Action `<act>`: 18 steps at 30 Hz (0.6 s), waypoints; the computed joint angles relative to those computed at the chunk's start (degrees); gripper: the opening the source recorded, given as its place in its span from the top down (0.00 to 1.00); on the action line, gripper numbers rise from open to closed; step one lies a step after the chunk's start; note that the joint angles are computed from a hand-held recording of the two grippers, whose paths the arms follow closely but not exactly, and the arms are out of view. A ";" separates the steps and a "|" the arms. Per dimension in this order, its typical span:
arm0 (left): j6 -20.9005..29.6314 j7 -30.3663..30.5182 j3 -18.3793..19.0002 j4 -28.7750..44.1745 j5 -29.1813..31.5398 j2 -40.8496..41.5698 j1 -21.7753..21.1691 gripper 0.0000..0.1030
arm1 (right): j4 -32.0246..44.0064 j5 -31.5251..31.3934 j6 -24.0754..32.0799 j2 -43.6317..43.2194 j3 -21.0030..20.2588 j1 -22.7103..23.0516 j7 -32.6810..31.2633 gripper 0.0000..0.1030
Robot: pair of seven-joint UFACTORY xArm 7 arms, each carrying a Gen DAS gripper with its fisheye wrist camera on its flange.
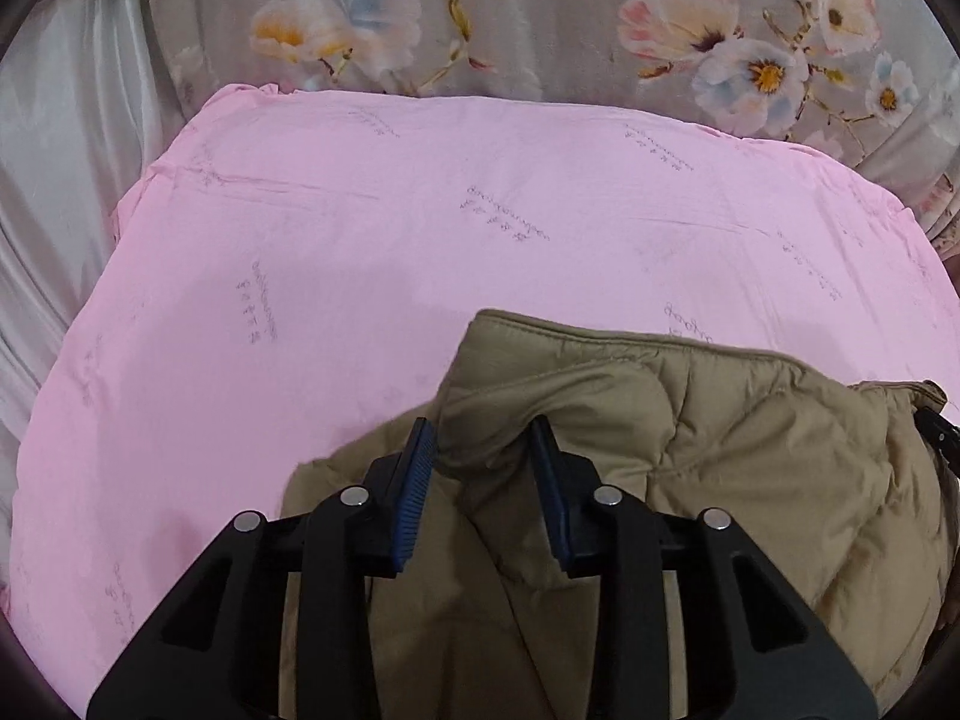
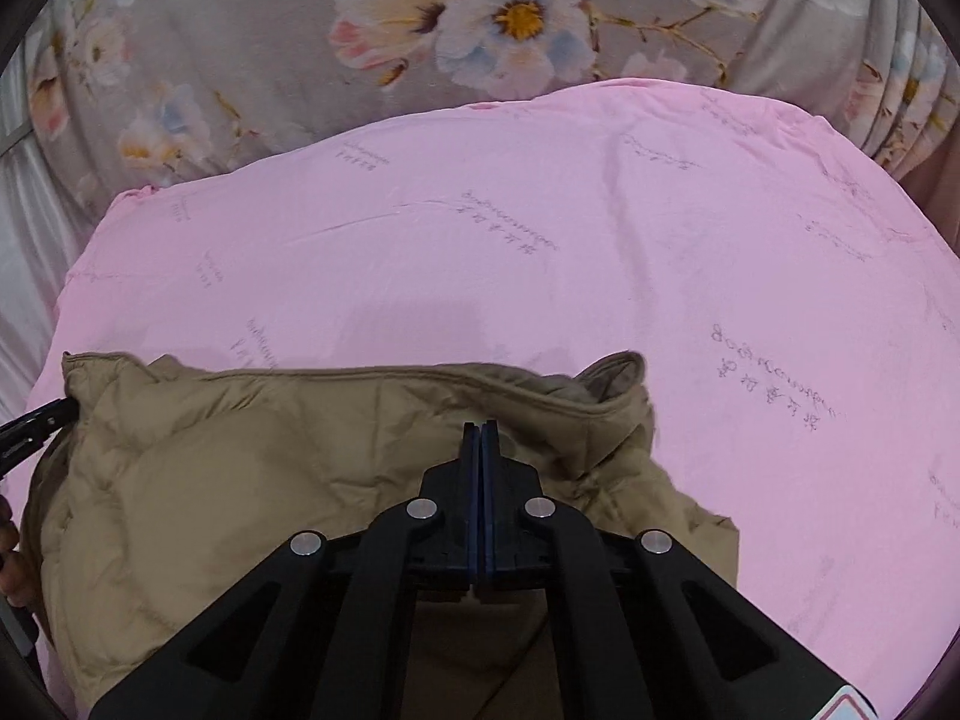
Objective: Fold large clothes
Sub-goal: 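Turn the jacket over and lower it onto the pink sheet with both grippers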
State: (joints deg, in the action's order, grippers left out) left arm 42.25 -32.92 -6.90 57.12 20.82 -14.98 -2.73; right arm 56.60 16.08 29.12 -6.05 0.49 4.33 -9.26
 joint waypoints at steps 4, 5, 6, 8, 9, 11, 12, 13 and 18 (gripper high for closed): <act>0.59 -0.41 0.24 2.18 1.39 4.71 0.20 0.68 | 0.76 1.44 -0.27 2.56 0.00 -0.24 -0.04 1.00; 0.19 -1.05 0.49 1.81 1.49 5.30 0.13 0.68 | 0.34 1.21 -1.10 2.70 0.18 -0.26 -0.06 1.00; -0.76 -1.51 0.94 1.18 1.23 5.82 0.09 0.68 | -0.11 0.96 -1.61 2.53 0.36 -0.24 0.03 1.00; -2.73 -2.34 1.57 -0.12 1.07 6.04 0.09 0.67 | -0.37 1.28 -2.19 2.71 0.46 -0.18 -0.20 1.00; -3.02 -2.73 1.60 -0.25 1.52 6.18 0.11 0.67 | -0.38 1.69 -2.45 3.00 0.45 -0.16 -0.50 1.00; -3.34 -3.92 1.41 -0.56 3.12 6.44 0.14 0.67 | -0.65 2.08 -2.75 2.99 0.52 -0.13 -0.87 1.00; -3.39 -4.65 1.21 -0.75 4.32 6.53 0.13 0.67 | -0.76 2.17 -2.98 3.06 0.56 -0.10 -1.01 1.00; -3.35 -5.44 1.00 -0.81 5.48 6.62 0.09 0.67 | -0.83 2.32 -3.22 3.13 0.60 -0.07 -1.16 1.00; -3.77 -7.29 0.97 -1.35 7.71 6.64 -0.29 0.67 | -1.38 3.31 -4.14 3.17 0.60 0.01 -1.99 1.00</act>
